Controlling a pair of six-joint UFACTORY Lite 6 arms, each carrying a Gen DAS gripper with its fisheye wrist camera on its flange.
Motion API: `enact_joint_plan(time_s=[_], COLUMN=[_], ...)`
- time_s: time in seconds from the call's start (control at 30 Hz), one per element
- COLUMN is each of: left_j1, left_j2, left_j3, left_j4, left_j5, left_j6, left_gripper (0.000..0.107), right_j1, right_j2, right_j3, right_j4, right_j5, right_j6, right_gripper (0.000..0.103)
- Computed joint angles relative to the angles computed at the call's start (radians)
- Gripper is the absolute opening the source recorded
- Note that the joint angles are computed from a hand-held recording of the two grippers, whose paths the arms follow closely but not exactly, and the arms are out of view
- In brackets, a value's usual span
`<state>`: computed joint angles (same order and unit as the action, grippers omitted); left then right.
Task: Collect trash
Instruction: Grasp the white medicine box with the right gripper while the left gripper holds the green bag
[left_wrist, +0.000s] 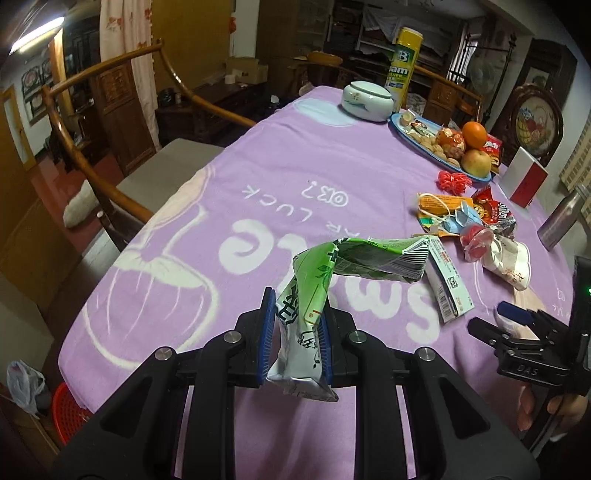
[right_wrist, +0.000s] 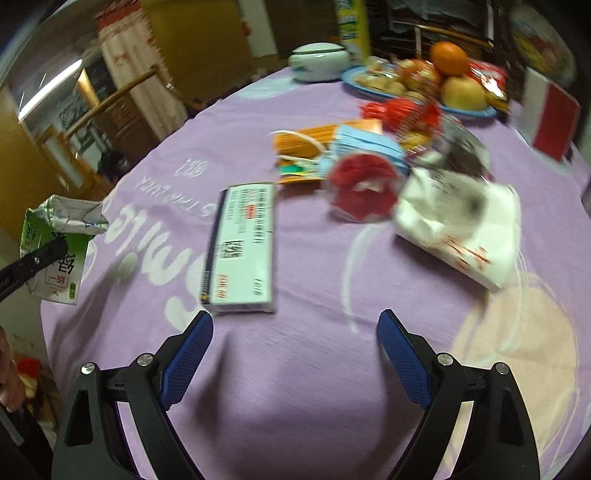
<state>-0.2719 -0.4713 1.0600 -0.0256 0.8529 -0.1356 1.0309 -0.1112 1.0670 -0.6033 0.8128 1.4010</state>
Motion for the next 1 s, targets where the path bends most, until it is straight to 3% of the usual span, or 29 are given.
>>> enact_joint_plan(time_s=[0.27, 0.43, 0.5, 0.6, 0.63, 0.67, 1.0], left_j1=[0.108, 0.165, 0.178, 0.187, 0.190, 0.192, 0.227], left_j2=[-0.056, -0.077, -0.082, -0.095, -0.102, -0.107, -0.192], left_j3=[-0.051, -0.058, -0.062, -0.070, -0.074, -0.078, -0.094], left_j4=[-0.137, -0.174, -0.180, -0.183, -0.184, -0.186, -0.184], left_j5=[0.022, 0.039, 0.044, 0.053, 0.059, 0.062, 0.115], left_j6=[0.148, 0.199, 0.210, 0.212, 0.212, 0.214, 0.223], left_gripper=[0.023, 0.023, 0.023, 0.023, 0.023, 0.023, 0.023], right_j1=[-0.051, -0.063, -0.056, -0.048, -0.044, -0.041, 0.034], right_j2=[0.274, 0.354, 0.375, 0.381, 0.380, 0.377, 0.290], right_j3=[0.267, 0.351, 0.377, 0.392, 0.397, 0.401, 0.344], right_j4=[0.046, 0.030, 0.019, 0.009, 0.009, 0.014, 0.035], right_j5=[0.066, 0.107, 0.130, 0.137, 0.143, 0.149, 0.133], right_j6=[-0.116, -0.115, -0.109, -0.105, -0.105, -0.106, -0.039], right_gripper=[0.089, 0.089, 0.084, 0.062, 0.048, 0.044, 0.044])
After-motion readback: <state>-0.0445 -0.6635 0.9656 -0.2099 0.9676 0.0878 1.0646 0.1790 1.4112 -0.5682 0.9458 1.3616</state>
